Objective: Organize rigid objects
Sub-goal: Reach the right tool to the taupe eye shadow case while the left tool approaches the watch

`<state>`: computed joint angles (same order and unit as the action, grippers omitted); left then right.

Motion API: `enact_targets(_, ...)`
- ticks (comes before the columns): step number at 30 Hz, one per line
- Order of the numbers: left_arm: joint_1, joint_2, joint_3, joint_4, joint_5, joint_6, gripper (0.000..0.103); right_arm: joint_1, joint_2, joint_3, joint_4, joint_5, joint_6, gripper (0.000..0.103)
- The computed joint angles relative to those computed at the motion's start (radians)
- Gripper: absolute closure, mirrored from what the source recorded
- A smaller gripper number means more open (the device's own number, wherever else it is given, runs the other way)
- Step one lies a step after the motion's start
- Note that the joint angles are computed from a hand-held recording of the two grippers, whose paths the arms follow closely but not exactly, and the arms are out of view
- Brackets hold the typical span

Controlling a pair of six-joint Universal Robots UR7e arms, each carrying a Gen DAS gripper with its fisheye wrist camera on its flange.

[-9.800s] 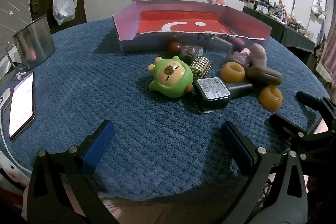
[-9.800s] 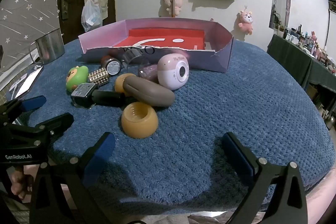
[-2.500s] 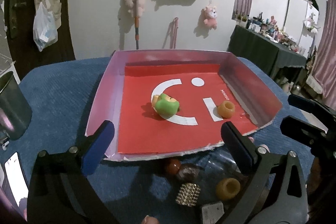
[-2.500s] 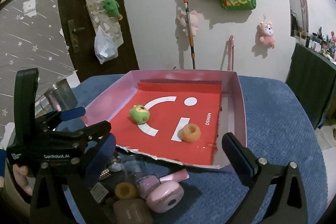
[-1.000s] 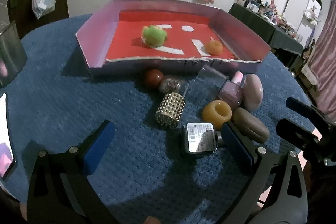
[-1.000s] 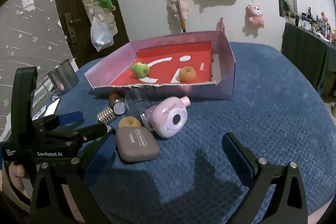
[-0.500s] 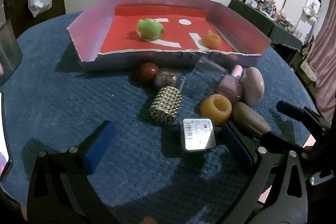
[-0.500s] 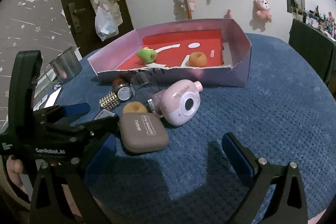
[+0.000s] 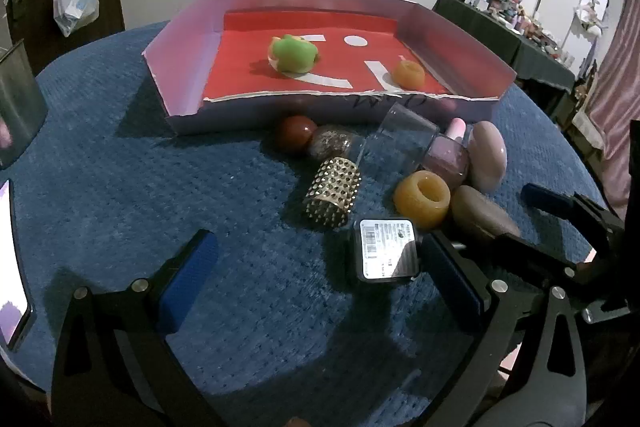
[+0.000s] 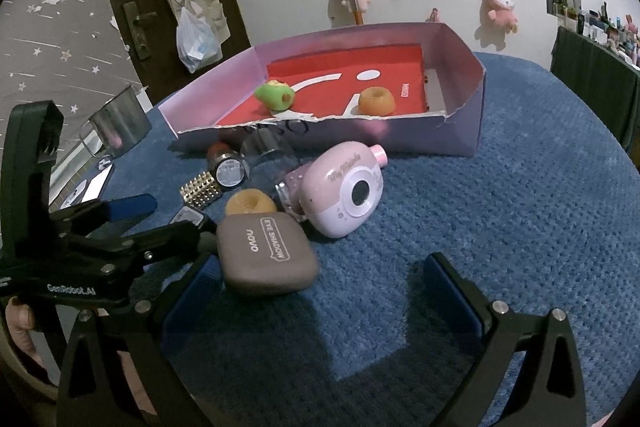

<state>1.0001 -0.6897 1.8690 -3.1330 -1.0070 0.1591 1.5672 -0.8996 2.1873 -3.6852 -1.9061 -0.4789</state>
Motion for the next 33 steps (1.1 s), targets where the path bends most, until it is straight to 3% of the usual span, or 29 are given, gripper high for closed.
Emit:
enact_targets(12,0.002,-0.061,0.061,0.016,0.050,0.026,0.000,-0.008,-0.013,0.027,-0.050,-0.036,-0.022,0.000)
enact_targets(16,-0.015,-0.057,0.085,-0.009,0.169,0.043,0.000,-0.020,-0.024,0.040,-0.049,-0.016,-0.004,0.000)
enact_targets(19,-0.002,-0.090,0.093,0.048,0.056,0.017,0.000,-0.020,-0.028,0.043,-0.046,0.005,-0.001,0.000)
enact_targets(21,-0.009,-0.090,0.098,0.040,0.020,0.027,0.000,-0.018,-0.029,0.041,-0.037,0.018,0.003,0.000)
enact_targets(33,-0.015,-0.032,0.052,0.029,-0.058,0.057,0.001,-0.008,-0.019,0.034,-0.037,0.010,-0.013,0.003)
